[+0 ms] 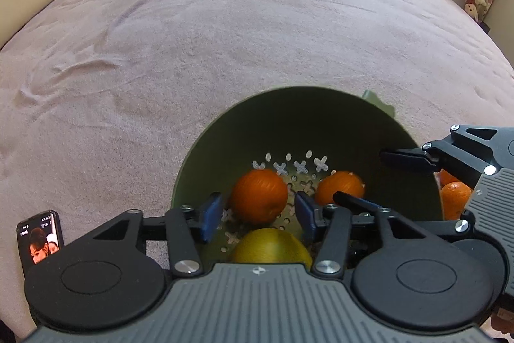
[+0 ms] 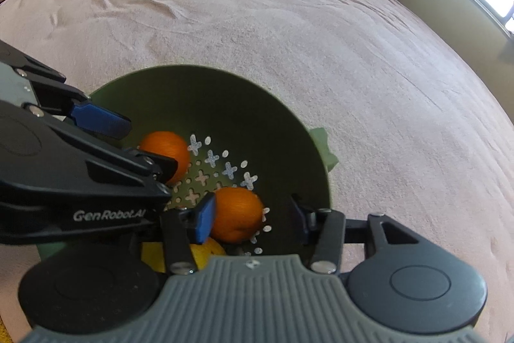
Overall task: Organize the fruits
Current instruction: 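Lower both mandarins into the colander and open both tools, then withdraw both tools back above the remaining fruit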
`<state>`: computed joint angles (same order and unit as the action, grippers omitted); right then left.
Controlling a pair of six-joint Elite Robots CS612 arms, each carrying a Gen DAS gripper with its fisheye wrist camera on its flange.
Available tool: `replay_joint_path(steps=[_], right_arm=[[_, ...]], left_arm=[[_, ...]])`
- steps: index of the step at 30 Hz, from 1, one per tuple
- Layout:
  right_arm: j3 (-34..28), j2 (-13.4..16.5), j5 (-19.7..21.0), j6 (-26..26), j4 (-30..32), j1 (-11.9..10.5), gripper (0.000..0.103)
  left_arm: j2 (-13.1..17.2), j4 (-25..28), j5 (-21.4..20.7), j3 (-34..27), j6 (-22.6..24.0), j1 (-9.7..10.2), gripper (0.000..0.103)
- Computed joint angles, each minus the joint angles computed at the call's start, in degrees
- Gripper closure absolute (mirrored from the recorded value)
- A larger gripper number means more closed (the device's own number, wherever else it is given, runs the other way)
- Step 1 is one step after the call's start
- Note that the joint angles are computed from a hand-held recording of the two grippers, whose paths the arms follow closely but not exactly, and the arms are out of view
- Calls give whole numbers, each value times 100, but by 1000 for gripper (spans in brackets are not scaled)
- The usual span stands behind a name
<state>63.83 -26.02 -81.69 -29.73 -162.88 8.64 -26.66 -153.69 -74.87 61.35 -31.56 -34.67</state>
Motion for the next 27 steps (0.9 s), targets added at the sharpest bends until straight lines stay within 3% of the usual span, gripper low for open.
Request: replay_joint_path(steps=[7, 14, 23, 27], right_arm=[[366, -204, -138, 239, -617, -16, 51], [1019, -546, -407, 883, -1565, -67, 46], [1881, -997, -726, 1617, -2303, -198, 43], [2199, -1153, -855, 1773, -2449, -250, 42]], left_arm=[[-140, -352, 195, 191, 223, -59, 36], [-308, -963, 278, 433, 499, -148, 36], [-472, -1553, 161, 700, 1007, -310, 36], [-557, -1662, -26, 856, 976, -358, 36]])
